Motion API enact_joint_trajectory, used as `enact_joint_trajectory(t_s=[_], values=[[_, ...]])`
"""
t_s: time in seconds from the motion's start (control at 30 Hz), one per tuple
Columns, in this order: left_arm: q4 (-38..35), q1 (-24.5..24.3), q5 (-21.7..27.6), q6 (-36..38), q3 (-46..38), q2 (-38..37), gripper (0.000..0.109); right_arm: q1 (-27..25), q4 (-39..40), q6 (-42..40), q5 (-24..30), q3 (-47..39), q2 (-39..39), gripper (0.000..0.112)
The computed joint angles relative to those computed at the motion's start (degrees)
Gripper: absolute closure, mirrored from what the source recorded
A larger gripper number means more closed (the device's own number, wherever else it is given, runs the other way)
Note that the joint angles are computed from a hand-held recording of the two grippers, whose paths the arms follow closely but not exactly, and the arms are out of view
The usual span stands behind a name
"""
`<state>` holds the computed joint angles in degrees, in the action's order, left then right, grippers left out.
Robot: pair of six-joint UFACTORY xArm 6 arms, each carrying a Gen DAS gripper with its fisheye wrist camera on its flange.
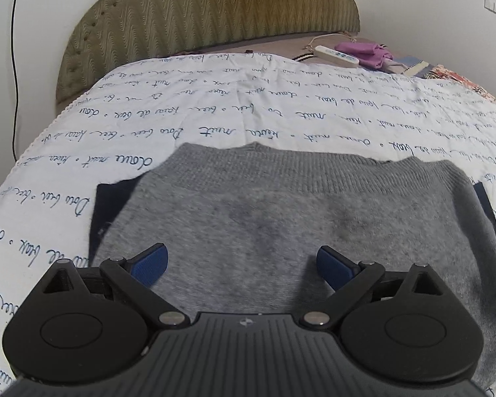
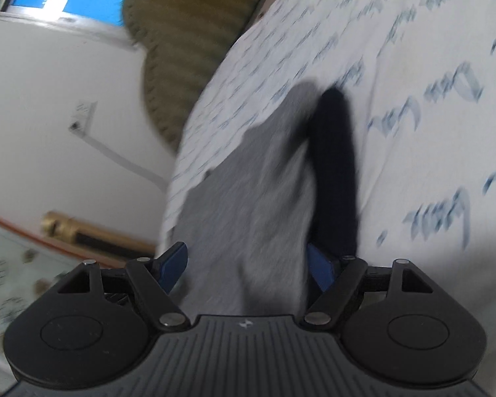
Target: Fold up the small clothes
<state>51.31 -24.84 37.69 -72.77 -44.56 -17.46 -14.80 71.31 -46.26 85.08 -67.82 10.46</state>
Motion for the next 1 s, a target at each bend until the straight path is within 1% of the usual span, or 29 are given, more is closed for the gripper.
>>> enact_joint_trajectory(t_s=[0.03,0.07,0.1,0.17,0.2,0.23,0.3,0.33,0.4,0.43,0.5,0.57,0.6,0.63,0.67,0.73,0.77,0.8,0.83,0.87,0.9,0.93,1.0], values=[[-0.1,0.0,-0.1,0.0,0.0,0.2,0.011,-0.7,1.9,-0.1,2.9,-0.3,1.2,0.034],[-0.4,-0.2,0.0,-0.2,-0.2,0.5,0.011,-0.9,3.8,-0.3,4.0,0.1,1.3,0.034],[-0.7,-0.4,0.2,-0.2,-0.4,0.8,0.011,-0.7,5.5,-0.9,3.7,0.2,1.4,0.034],[-0.9,-0.8,0.6,-0.3,-0.5,0.9,0.011,0.9,7.7,-0.8,-1.4,0.2,1.1,0.036],[-0.8,-1.1,0.9,-0.3,-0.4,0.7,0.011,2.1,8.3,0.0,-4.4,-0.1,1.3,0.044],[-0.5,-1.4,1.2,-0.3,-0.3,0.3,0.011,3.1,8.4,0.7,-7.1,-0.6,1.8,0.068],[0.2,-1.8,1.7,-0.1,0.0,-0.5,0.010,4.5,7.9,3.1,-11.4,-0.8,2.1,0.093],[0.6,-2.0,2.1,-0.2,0.0,-0.8,0.010,4.9,8.5,2.9,-12.5,-0.1,1.8,0.099],[0.8,-2.1,2.9,-0.1,0.1,-1.1,0.010,4.9,9.6,1.4,-14.3,2.3,-0.1,0.104],[0.5,-1.8,2.8,0.0,0.2,-1.2,0.010,4.8,9.6,1.1,-15.8,3.5,-1.2,0.106],[-0.3,-0.9,0.9,0.2,1.1,-2.0,0.010,5.1,9.3,-0.1,-21.1,6.2,-4.7,0.106],[-1.6,-0.1,-0.6,0.3,1.7,-2.2,0.010,5.9,6.7,-2.9,-28.8,8.8,-9.1,0.106],[-2.4,0.2,-1.1,0.6,1.9,-2.1,0.010,7.0,4.3,-3.9,-33.4,9.8,-11.0,0.106],[-3.0,0.4,-1.4,0.6,2.0,-2.1,0.010,8.0,1.8,-4.2,-36.6,10.1,-12.1,0.105],[-3.2,0.5,-1.5,0.3,2.2,-2.2,0.010,9.5,-0.9,-3.1,-39.8,10.4,-12.9,0.105],[-3.2,0.5,-2.0,-0.3,3.0,-3.0,0.010,13.1,-6.6,-0.7,-49.3,12.0,-15.3,0.103],[-3.3,0.4,-2.2,-0.4,3.4,-3.5,0.010,14.4,-6.6,-2.1,-52.1,13.1,-16.8,0.103],[-3.3,0.4,-2.4,-0.5,3.9,-4.0,0.010,14.9,-4.3,-5.5,-52.5,14.1,-18.1,0.103],[-3.5,0.4,-2.4,-0.6,4.3,-4.5,0.010,15.2,-1.0,-9.2,-50.5,14.5,-18.8,0.099],[-3.8,0.4,-2.4,-0.3,4.6,-4.9,0.010,15.2,0.3,-11.0,-46.9,14.3,-18.8,0.097],[-4.2,0.3,-2.4,0.0,5.0,-5.4,0.010,15.7,-0.3,-11.2,-45.1,14.0,-18.4,0.091],[-4.4,0.3,-2.4,0.3,5.5,-5.9,0.010,16.9,-1.8,-10.6,-45.7,13.9,-17.7,0.085],[-4.7,0.1,-2.1,0.4,6.5,-7.1,0.010,19.3,-6.4,-7.6,-49.5,13.3,-15.5,0.080]])
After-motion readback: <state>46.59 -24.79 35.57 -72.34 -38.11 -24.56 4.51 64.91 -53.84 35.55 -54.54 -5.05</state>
